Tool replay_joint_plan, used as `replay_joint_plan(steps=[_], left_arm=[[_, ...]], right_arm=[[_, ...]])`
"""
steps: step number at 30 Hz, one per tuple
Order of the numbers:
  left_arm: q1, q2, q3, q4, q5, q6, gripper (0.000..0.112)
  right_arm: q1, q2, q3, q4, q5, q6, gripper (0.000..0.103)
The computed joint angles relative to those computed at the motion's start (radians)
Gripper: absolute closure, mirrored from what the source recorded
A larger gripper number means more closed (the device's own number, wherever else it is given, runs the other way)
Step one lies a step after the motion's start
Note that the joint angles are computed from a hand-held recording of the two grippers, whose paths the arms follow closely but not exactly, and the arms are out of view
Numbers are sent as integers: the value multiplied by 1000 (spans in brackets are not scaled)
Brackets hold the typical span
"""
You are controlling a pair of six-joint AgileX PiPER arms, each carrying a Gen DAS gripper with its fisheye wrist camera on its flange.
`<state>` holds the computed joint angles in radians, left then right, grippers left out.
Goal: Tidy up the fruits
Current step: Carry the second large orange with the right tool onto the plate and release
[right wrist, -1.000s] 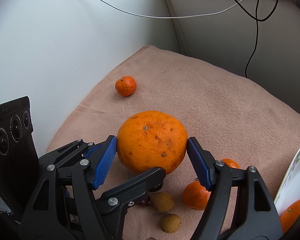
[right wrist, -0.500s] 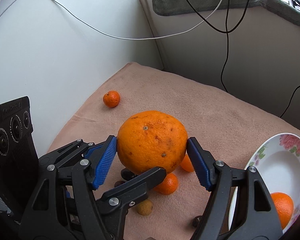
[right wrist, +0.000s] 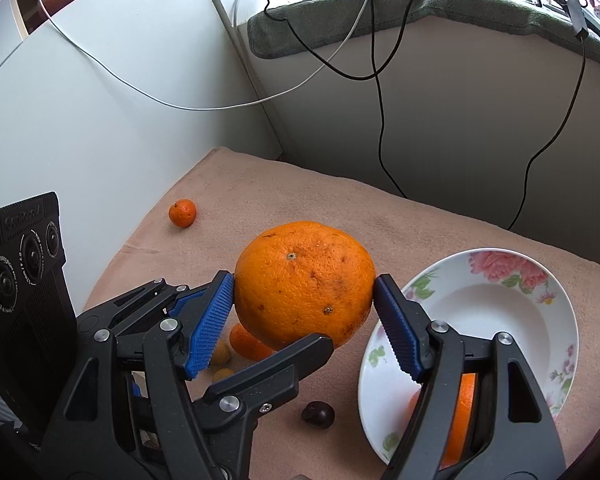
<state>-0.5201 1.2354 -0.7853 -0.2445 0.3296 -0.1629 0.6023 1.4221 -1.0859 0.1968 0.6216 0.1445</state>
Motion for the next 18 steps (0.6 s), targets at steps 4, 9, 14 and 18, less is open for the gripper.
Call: replay_joint_plan(steps=[4,9,14,18], left_arm=[[-52,49,-51,52,-4,-56,46],[-102,109,-113,92,1,-98,46],[-138,161,-157,91,10,-103,46],[-158,203,-192,78,17,-92,46]], right_arm=[[-58,-48,31,21,16,-31,28],[-138,-90,64,67,35,-95,28],[-221,-92,81,127,48,-168,28],[-285,-96,96,173,63,-228,28]])
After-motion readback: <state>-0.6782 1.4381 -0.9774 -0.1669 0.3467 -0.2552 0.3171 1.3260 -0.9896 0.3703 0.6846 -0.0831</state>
